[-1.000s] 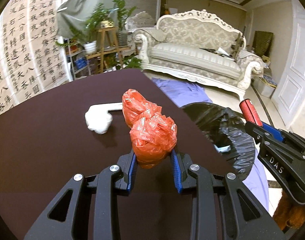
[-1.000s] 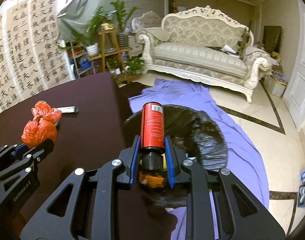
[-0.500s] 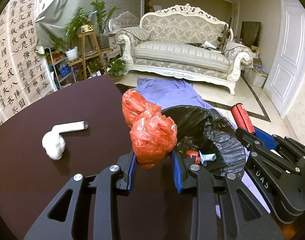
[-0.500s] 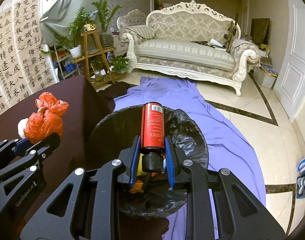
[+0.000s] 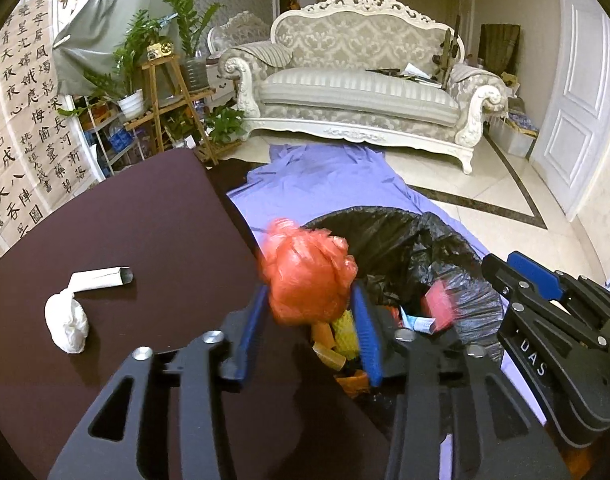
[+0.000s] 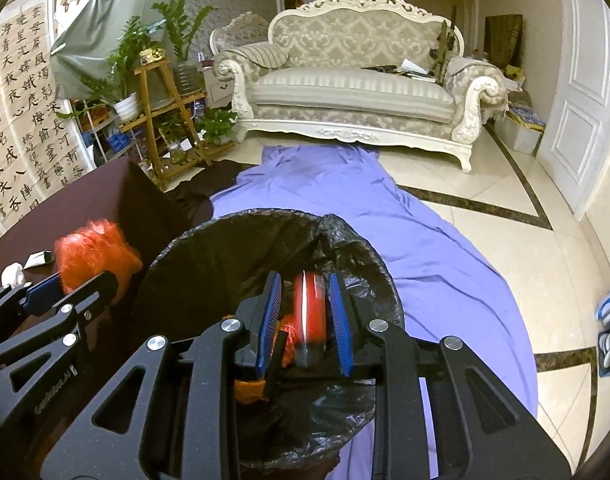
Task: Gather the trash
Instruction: 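Carry the bag and can over the bin and open both grippers, then move back over the table and grasp the white cloth with the left gripper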
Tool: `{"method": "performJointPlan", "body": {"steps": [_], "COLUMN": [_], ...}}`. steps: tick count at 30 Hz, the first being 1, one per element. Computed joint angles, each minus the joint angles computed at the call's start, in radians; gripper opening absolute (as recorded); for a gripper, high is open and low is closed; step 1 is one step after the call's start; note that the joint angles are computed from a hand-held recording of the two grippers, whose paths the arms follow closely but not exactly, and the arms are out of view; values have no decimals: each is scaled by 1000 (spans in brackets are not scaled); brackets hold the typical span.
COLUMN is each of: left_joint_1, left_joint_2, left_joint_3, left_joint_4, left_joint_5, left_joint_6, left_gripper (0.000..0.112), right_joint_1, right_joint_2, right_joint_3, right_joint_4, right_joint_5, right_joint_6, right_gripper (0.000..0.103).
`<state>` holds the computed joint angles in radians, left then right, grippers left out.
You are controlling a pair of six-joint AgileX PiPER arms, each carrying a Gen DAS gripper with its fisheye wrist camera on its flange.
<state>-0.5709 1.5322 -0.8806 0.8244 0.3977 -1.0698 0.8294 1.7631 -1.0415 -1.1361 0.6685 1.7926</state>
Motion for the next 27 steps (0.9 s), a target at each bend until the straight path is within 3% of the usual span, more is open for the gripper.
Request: {"method": "performJointPlan", "body": {"steps": [6,14,17,27], "left_joint_1": [2,8,20,64], "left_joint_2": [-6,-37,-60,-152], "left_joint_3": [10,42,62,148], "left_joint_4": [19,42,60,201], "left_joint_5": [5,22,25,111], "left_joint_6": [-25,-64,-79,-228], "left_gripper": [63,67,68,73], "right_joint_1": [5,30,45,118], "right_joint_2": [8,26,28,70], "right_joint_3": [-5,-32,-43,-143], "right_joint_4": [8,29,34,75], "right_joint_5": [10,22,33,49], "right_joint_6": [-1,-22,-24,-91], "right_gripper": [33,35,43,45]}}
